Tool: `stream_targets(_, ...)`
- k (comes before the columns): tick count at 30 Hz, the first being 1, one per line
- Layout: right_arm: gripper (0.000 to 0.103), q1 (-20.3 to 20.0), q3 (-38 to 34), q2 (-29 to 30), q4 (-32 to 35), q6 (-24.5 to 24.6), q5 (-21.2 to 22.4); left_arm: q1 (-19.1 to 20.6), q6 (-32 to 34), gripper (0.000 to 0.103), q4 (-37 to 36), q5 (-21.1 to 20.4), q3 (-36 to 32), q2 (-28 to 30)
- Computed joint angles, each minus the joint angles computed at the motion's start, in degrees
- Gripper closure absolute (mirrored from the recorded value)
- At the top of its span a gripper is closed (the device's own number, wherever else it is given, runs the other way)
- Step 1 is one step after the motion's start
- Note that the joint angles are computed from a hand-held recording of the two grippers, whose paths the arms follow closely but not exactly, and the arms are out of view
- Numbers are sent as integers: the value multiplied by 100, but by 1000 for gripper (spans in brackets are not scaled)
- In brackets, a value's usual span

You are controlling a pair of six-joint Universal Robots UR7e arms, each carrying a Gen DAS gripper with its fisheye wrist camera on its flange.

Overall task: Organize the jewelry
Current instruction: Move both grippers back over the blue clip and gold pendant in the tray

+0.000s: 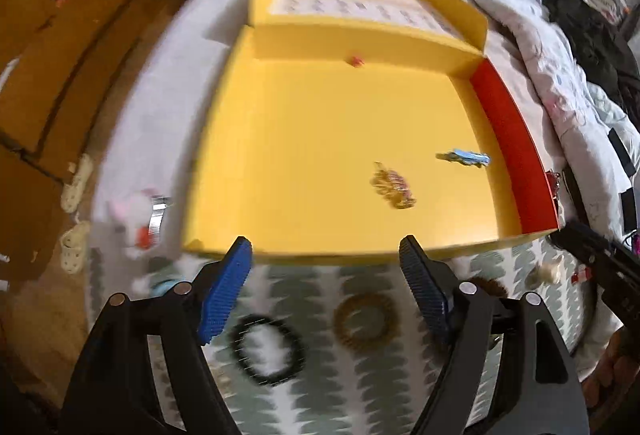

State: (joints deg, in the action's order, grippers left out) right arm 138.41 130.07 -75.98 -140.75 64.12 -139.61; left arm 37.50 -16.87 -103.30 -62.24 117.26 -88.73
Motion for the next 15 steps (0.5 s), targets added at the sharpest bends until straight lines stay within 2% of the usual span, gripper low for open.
stream_targets(1, 71, -207, -23, -8, -341, -425, 186, 28, -46, 28, 44, -100, -85, 253)
stream_targets(3, 71, -491, -49, -55, -686, -731, 382, 51, -79, 28, -5, -206, -123, 481)
stream_targets(6, 71, -805, -336, 24, -339, -936, 360, 63, -144, 28, -143, -255, -118, 804)
stream_targets(11, 70, -1249, -381, 243, -498, -1434, 635, 181, -169, 28, -246, -323, -158, 1149)
stream_targets(13, 58, -1426, -346, 271, -559, -1539, 704, 188, -203, 28, -262, -306, -171, 1226)
stream_targets(15, 51, -1584, -282, 263, -663, -1647, 746, 192, -227, 28, -290, -314, -164, 1278)
